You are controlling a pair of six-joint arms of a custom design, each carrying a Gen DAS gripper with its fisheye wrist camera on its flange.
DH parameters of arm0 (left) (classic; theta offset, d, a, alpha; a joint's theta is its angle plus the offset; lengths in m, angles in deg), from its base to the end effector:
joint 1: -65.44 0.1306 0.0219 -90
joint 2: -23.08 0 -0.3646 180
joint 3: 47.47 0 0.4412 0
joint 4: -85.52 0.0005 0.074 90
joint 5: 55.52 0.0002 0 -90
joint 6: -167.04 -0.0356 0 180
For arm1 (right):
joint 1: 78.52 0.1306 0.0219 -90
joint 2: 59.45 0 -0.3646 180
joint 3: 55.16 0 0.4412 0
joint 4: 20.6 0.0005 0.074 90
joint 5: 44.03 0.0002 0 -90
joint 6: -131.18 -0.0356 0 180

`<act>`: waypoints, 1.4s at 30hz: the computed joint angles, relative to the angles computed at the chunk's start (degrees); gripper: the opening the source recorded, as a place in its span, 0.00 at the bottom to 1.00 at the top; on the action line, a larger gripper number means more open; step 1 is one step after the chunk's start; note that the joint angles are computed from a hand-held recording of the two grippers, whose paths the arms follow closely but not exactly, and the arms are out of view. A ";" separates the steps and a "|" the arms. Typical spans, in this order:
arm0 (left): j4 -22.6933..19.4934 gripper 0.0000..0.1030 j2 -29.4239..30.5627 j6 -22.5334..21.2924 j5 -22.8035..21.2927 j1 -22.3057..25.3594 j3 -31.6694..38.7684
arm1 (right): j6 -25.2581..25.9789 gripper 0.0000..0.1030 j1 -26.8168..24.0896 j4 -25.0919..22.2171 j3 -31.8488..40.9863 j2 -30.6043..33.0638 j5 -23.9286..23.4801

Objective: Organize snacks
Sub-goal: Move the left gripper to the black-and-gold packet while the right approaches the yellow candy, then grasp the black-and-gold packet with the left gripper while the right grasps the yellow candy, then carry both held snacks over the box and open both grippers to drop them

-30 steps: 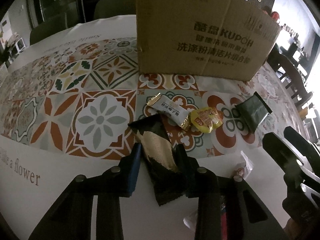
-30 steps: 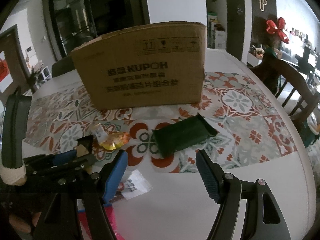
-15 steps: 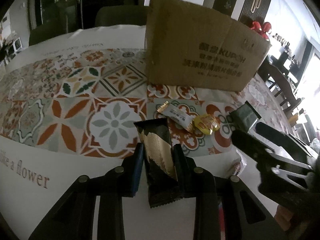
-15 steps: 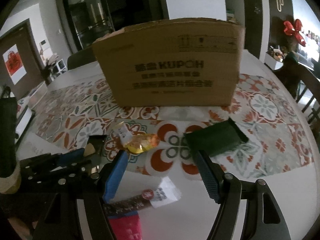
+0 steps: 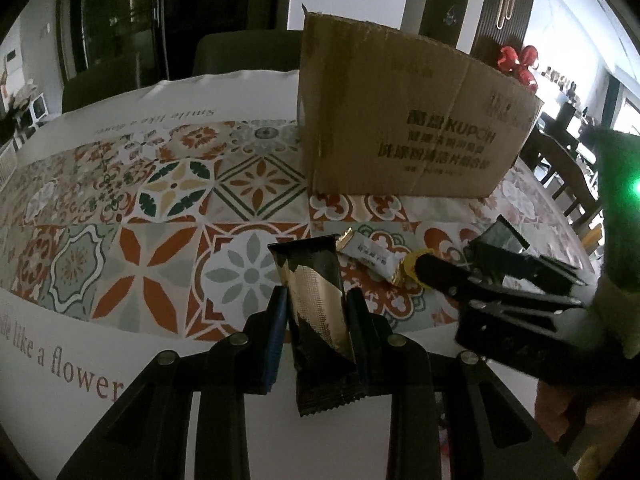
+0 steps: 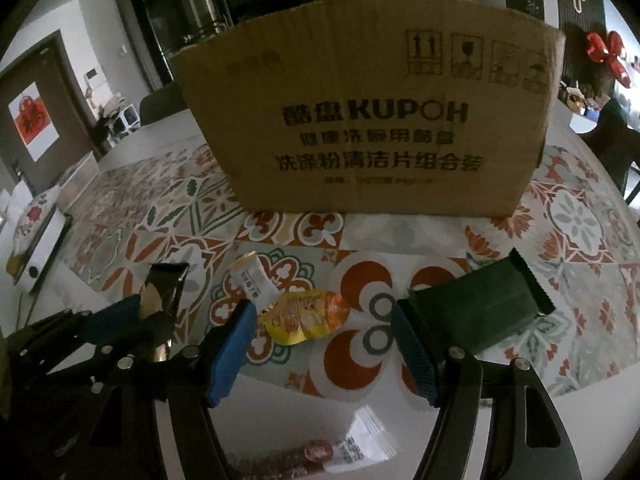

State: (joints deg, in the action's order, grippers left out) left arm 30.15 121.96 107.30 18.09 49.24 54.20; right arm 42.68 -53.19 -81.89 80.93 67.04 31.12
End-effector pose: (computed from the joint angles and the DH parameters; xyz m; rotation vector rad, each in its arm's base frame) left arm 0.5639 -0.1539 0.4263 -0.4158 2.4014 -0.0030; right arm 0.6659 0.3247 0.4121 -0.6887 2.4007 0.4971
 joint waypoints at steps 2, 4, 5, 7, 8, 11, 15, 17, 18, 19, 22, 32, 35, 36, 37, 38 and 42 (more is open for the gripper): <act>0.19 0.29 0.18 -0.19 0.14 0.14 0.32 | 0.34 0.61 0.16 -0.45 0.66 0.58 0.07; 0.32 0.29 0.32 -0.46 0.13 0.21 0.49 | 0.49 0.59 0.27 -1.26 1.56 1.41 0.09; 0.39 0.29 0.35 -0.54 0.11 0.21 0.54 | 0.22 0.58 0.32 -1.55 1.85 1.77 0.21; 0.45 0.29 0.50 -0.71 0.25 0.22 0.70 | -0.02 0.54 0.27 -2.10 2.51 2.36 -0.31; 0.54 0.29 0.53 -0.70 0.34 0.26 0.71 | -0.08 0.52 0.30 -1.77 2.37 2.35 -0.36; 0.51 0.29 0.67 -0.62 0.42 0.26 0.90 | 0.33 0.38 0.39 -1.66 2.44 2.45 -0.56; 0.58 0.29 0.65 -0.57 0.28 0.08 1.09 | 0.78 0.28 0.23 -2.36 2.79 2.65 -1.67; 0.63 0.29 0.56 -0.58 0.16 -0.04 1.20 | 0.21 0.25 0.12 -1.71 1.92 2.06 -2.03; 0.72 0.29 0.39 -0.64 0.08 -0.14 1.19 | -0.07 0.24 0.07 -1.34 1.50 1.71 -2.14; 0.83 0.29 0.26 -0.69 0.02 -0.24 1.22 | -0.31 0.22 -0.02 -1.05 1.00 1.26 -2.14; 0.98 0.29 -0.07 -0.92 -0.38 -0.55 1.51 | -0.67 0.21 -0.30 0.38 -0.98 -0.59 -2.53; 1.87 0.29 -1.48 -1.01 -1.41 -1.67 2.53 | -0.65 0.20 -0.95 7.44 -7.99 -7.43 -1.82; 2.39 0.29 -1.87 -1.49 -1.93 -1.99 3.06 | -1.10 0.20 -1.30 9.28 -9.05 -9.13 -1.89; 2.61 0.29 -2.02 -1.73 -2.04 -2.12 3.33 | -1.22 0.20 -1.41 9.73 -9.35 -9.54 -1.95; 2.78 0.29 -2.09 -1.91 -1.98 -2.14 3.57 | -1.25 0.20 -1.58 10.24 -9.38 -9.96 -2.25; 3.02 0.29 -2.24 -2.15 -1.92 -2.24 3.86 | -1.35 0.20 -1.64 10.61 -9.53 -10.28 -2.29; 3.98 0.29 -2.52 -3.85 -2.80 -2.76 5.39 | -1.91 0.20 -2.05 12.56 -9.44 -11.57 -2.50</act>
State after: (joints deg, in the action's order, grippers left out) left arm 34.13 119.44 103.44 15.28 46.48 59.59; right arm 40.77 -55.24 -69.33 71.49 55.47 28.62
